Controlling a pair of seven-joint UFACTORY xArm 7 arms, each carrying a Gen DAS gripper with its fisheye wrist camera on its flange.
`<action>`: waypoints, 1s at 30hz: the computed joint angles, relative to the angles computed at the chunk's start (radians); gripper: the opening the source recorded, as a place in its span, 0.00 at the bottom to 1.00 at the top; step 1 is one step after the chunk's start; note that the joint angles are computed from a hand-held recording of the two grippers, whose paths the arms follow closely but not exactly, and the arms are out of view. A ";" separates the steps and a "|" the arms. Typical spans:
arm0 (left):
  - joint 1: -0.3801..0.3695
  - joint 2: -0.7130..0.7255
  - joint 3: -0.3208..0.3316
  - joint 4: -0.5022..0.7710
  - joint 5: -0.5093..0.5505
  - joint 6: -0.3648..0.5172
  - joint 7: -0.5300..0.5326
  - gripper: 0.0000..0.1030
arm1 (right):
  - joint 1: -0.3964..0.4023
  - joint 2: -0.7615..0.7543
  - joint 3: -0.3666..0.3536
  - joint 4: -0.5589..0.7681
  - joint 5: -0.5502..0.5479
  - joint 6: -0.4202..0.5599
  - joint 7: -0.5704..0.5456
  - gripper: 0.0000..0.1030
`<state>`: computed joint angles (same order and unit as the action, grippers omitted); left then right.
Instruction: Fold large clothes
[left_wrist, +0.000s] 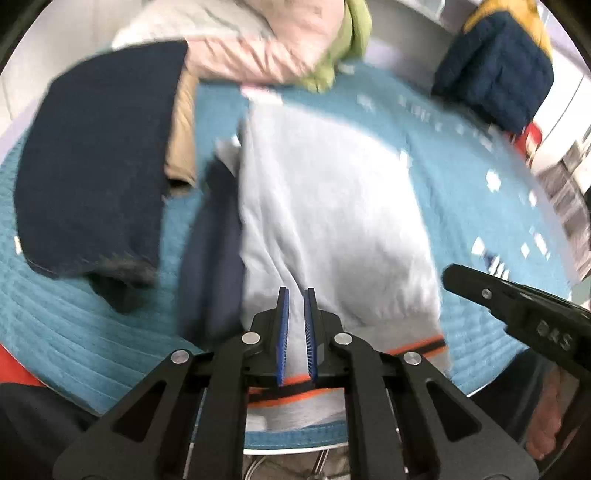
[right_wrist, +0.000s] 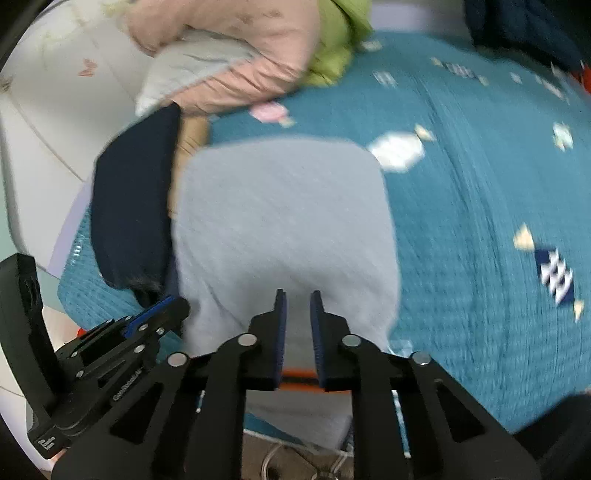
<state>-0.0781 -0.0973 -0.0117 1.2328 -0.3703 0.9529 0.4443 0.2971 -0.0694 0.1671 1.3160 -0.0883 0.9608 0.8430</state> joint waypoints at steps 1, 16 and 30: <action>0.001 0.016 -0.022 -0.009 0.086 0.004 -0.057 0.08 | 0.000 0.002 -0.004 -0.019 0.029 0.011 -0.011 0.10; -0.019 0.049 -0.039 0.036 0.227 0.051 -0.188 0.09 | -0.010 -0.059 -0.029 -0.121 0.258 0.048 -0.035 0.07; 0.016 0.470 -0.065 0.483 0.127 0.103 -0.267 0.06 | -0.088 0.311 -0.062 0.182 0.323 0.033 -0.215 0.01</action>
